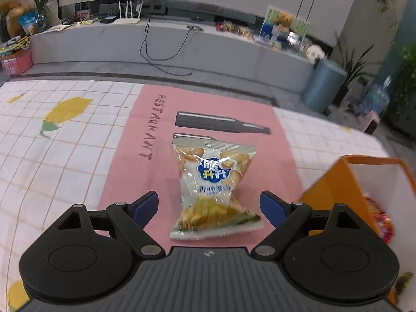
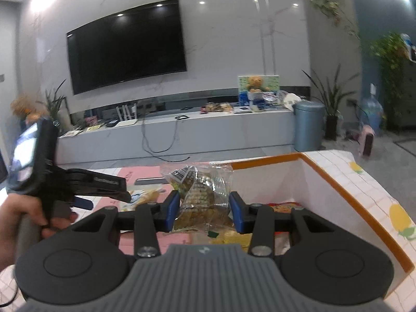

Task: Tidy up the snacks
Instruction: 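Carry brown-snack packet with right tool while left tool closes on potato-stick bag, then open right tool to drop brown-snack packet into box while left lifts potato-stick bag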

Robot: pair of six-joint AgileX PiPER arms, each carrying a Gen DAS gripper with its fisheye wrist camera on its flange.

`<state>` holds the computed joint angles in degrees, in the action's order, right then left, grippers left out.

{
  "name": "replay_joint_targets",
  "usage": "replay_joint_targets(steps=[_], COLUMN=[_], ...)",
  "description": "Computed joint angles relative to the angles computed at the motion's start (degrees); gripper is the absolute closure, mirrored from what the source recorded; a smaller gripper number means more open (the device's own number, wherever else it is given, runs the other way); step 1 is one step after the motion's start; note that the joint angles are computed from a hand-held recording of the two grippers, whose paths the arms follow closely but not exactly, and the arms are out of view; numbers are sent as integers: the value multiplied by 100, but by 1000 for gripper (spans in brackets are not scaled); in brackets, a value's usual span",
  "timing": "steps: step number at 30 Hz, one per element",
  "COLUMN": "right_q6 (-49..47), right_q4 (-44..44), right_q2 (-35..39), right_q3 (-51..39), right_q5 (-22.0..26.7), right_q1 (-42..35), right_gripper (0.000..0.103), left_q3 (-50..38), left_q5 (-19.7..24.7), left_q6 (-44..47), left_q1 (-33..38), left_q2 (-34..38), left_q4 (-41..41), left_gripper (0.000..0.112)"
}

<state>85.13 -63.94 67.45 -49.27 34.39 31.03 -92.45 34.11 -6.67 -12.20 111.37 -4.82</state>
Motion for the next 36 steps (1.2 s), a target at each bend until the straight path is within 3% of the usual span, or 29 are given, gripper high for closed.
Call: replay_joint_targets(steps=[3,10,13,14,16,21,26,29,36], right_q6=[-30,-102,-132,-100,-42,48,347,416,309], right_q4=[62,174,164,115,38,-55,-319,-341,-298], right_q2=[-67,-15,-31,-32,-4,-11,-21,-97,-388], right_q3=[41,58,70,74,44,51,69,76,61], right_q5=[-23,-9,36,61,162,221,437,510,454], right_q1=[-117,-215,-186,-170,-117,-93,144,209,180], right_gripper=[63,63,63,63,63,63,63,63,63], left_q3=[-474,-1043,-696,-492,-102,622,1574,2288,3323], left_q5=[204,497,128,-49,-355,-545,-631,-753,-730], left_q6=[-712,-741,-593,-454,-228,72,856,1788,3068], left_q1=[-176,-110,-80,-52,-8,182,365,608,925], left_q2=[488,1151,1019,919,705,194,-561,-1137,-2233], left_q4=[691,399,341,233,92,-360,-919,-1921,-3384], left_gripper=[10,9,12,14,40,53,55,55,55])
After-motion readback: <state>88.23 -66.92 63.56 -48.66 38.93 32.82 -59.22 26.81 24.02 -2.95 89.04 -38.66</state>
